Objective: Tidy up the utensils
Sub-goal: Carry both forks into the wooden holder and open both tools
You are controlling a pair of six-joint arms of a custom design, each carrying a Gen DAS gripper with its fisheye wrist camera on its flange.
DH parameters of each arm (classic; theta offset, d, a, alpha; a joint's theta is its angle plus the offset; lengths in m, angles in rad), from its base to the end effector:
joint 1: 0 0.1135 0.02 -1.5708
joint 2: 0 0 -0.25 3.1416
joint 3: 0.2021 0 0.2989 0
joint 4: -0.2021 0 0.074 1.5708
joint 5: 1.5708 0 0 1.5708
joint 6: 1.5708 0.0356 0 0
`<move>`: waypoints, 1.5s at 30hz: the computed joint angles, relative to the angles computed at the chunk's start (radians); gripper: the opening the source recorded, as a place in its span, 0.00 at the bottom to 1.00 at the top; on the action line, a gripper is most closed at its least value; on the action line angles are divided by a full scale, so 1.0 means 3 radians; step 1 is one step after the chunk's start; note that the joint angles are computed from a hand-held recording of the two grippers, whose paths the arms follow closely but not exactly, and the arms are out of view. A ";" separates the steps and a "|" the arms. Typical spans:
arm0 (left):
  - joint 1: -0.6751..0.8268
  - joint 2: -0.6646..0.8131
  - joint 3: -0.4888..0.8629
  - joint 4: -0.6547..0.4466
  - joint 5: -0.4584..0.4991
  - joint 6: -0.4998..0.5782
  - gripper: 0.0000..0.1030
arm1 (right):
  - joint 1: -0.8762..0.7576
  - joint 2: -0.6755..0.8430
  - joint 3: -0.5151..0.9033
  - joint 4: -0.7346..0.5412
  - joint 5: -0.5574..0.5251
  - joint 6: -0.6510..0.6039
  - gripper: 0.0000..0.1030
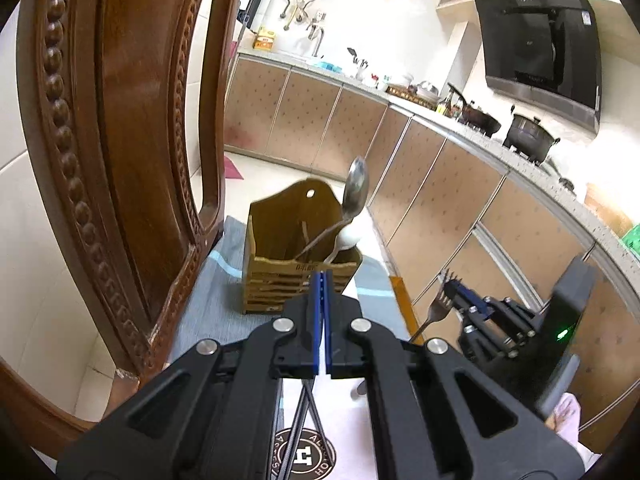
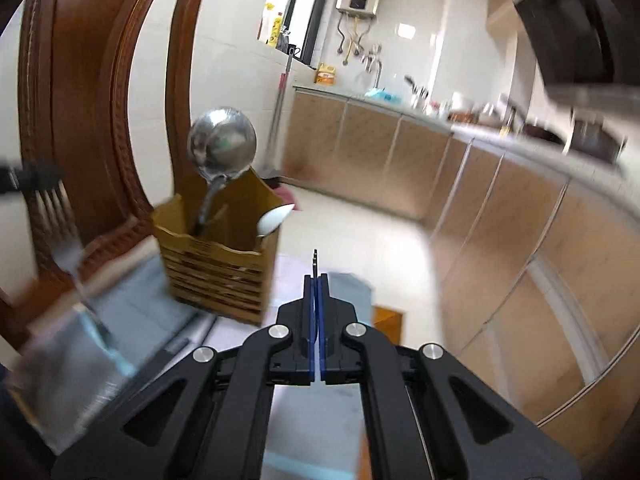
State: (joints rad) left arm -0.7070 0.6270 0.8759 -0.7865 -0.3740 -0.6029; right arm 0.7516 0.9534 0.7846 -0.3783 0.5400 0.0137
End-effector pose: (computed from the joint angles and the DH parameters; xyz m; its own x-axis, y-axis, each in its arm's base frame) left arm 0.1442 -0.1061 0.3356 -0.5283 -0.2429 -0.8136 0.0808 0.9395 -0.3329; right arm 0.2049 0.1664 0.2729 -0.3837 -0.3425 -0.8576 -0.2596 0.9312 -0.2557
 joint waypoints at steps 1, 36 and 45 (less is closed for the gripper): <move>0.0034 -0.0007 0.0039 0.0007 0.0037 0.0033 0.01 | 0.0005 0.0031 0.0027 0.0027 0.0028 -0.0048 0.02; 0.1325 0.1199 0.0090 0.1853 0.1256 0.0518 0.01 | -0.0341 0.1562 0.0900 0.1563 -0.0330 -0.0339 0.04; 0.1194 0.0861 -0.0099 0.1668 0.1018 0.0601 0.36 | -0.0352 0.1013 0.0672 0.1189 -0.0582 0.0027 0.52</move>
State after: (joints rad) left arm -0.3488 0.8853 0.8462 -0.2861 -0.0685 -0.4227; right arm 0.6459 1.2573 0.9860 -0.0217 0.3654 0.0220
